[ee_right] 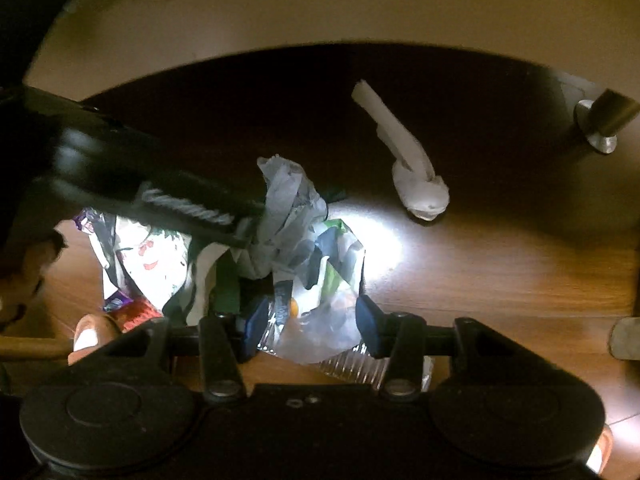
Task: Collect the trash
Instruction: 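Grasp the clear plastic bag with the right tool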
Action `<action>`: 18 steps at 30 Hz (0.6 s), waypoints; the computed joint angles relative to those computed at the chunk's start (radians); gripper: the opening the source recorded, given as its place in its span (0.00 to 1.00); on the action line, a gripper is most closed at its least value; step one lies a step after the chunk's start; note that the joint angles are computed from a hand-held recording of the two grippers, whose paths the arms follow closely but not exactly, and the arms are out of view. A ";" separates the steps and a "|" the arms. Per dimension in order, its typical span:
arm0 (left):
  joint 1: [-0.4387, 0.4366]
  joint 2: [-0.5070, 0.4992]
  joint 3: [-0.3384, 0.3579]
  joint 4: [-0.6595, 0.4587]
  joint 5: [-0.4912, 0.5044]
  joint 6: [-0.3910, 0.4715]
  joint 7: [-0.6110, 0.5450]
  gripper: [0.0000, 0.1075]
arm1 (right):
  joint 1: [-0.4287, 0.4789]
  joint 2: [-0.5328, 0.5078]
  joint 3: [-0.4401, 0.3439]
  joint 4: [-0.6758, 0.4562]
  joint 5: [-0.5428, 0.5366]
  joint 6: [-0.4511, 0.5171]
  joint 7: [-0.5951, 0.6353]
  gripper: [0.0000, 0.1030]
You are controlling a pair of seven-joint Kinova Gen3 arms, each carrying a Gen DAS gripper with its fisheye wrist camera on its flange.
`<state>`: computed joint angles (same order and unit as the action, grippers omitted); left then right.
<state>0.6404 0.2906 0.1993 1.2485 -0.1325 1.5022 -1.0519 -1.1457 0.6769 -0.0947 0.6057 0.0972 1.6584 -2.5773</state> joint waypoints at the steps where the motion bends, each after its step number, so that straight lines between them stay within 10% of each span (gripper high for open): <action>1: -0.002 0.008 -0.003 0.013 0.008 -0.015 0.015 0.85 | 0.002 -0.001 -0.001 0.014 -0.001 -0.013 -0.003 0.45; 8: 0.013 0.058 -0.013 0.046 0.013 -0.076 0.093 0.84 | 0.014 0.002 -0.005 0.061 -0.001 -0.055 -0.011 0.44; 14: 0.000 0.087 -0.016 0.051 0.048 -0.089 0.112 0.62 | 0.023 0.014 -0.010 0.075 -0.003 -0.073 -0.004 0.41; 18: 0.005 0.094 -0.015 0.054 0.044 -0.092 0.109 0.41 | 0.029 0.023 -0.011 0.071 -0.010 -0.069 0.000 0.11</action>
